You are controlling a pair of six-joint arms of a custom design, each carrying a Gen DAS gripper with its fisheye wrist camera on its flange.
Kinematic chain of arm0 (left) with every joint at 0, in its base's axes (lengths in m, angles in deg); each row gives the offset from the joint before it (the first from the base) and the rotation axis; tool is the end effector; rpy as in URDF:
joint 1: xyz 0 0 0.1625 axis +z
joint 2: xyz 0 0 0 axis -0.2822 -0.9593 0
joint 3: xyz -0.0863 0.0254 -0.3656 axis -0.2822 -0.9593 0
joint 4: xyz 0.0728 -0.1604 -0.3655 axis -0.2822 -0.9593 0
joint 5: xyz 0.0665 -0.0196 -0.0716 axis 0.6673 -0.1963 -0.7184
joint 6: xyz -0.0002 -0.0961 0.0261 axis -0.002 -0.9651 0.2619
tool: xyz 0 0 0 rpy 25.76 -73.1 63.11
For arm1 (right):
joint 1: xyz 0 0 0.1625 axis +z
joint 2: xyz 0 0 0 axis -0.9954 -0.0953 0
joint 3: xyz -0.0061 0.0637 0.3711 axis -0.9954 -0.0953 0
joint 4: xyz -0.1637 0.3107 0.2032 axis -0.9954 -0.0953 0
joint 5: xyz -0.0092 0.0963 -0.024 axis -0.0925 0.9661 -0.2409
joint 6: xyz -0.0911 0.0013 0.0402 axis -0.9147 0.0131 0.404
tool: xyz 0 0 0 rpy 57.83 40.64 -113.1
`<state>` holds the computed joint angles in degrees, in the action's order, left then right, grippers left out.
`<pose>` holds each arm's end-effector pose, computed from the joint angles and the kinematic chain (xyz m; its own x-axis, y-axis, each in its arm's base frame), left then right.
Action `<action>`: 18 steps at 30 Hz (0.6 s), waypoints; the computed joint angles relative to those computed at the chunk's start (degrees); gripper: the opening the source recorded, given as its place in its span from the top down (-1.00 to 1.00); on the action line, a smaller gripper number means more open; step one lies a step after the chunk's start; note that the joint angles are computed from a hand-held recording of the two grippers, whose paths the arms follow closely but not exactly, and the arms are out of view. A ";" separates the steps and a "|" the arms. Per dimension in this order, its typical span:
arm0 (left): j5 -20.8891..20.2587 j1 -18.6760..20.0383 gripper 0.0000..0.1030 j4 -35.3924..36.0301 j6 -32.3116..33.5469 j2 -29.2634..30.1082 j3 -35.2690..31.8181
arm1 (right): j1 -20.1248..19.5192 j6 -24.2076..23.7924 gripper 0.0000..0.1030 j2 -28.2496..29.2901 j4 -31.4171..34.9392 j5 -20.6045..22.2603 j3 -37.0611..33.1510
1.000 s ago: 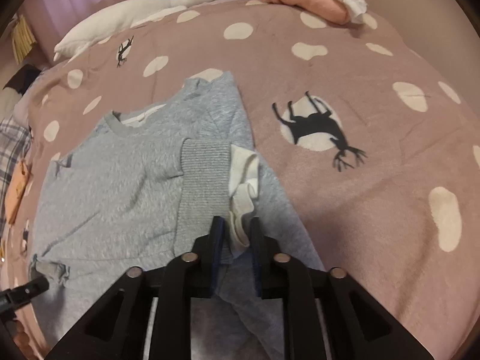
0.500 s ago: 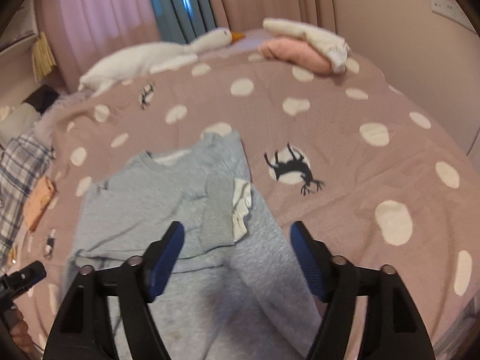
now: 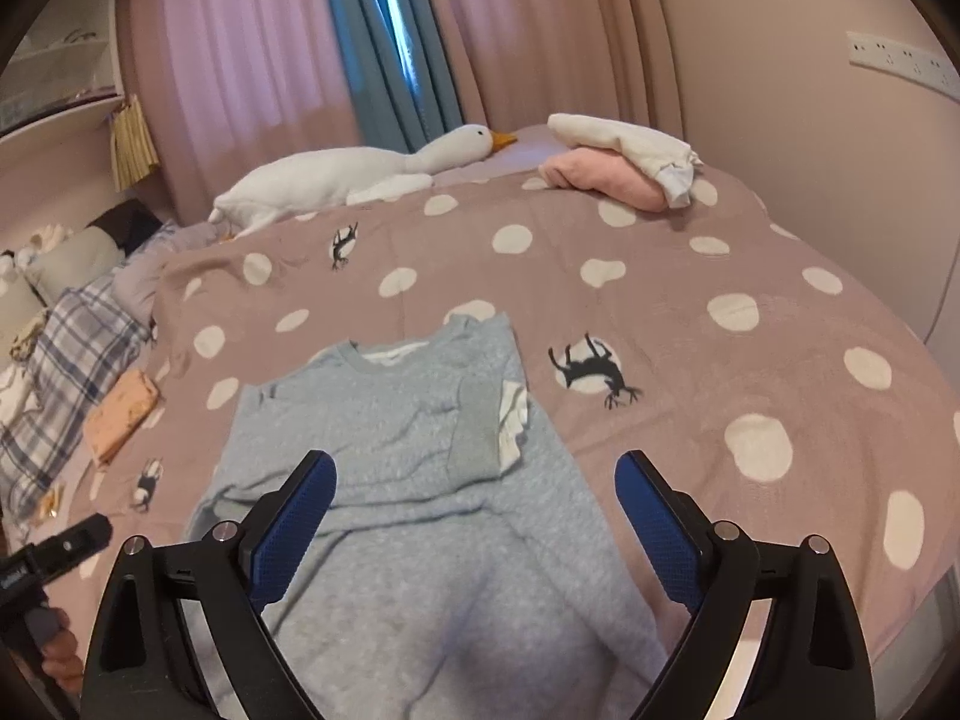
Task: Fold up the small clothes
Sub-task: 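Move both grippers to the sweatshirt hem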
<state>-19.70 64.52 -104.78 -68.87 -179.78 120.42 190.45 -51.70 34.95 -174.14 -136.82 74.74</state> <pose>-0.0368 -0.3521 0.2356 -0.9304 -0.1584 -0.3307 0.1553 0.6467 -0.7467 0.2240 -0.4367 0.0740 -0.8309 -0.2080 0.5161 -0.5305 0.5758 -0.6221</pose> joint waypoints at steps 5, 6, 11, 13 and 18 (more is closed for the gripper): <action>-0.86 -0.57 -0.91 2.56 -3.34 -2.71 2.42 | -0.60 -0.05 -0.82 -0.41 -0.99 0.25 2.27; -1.15 -0.59 -0.91 3.19 -3.74 -3.47 2.85 | -0.67 0.00 -0.82 -0.50 -1.51 0.19 2.87; -1.87 -1.19 -0.91 9.40 -7.48 -9.27 5.08 | -2.25 0.40 -0.82 -2.04 -3.87 2.06 6.69; -3.19 -0.91 -0.91 11.49 -8.23 -11.67 5.94 | -3.27 0.72 -0.82 -2.52 -5.46 2.77 8.53; -5.34 0.40 -0.90 15.87 -10.76 -14.85 7.69 | -5.84 0.91 -0.82 -3.04 -6.65 2.62 11.72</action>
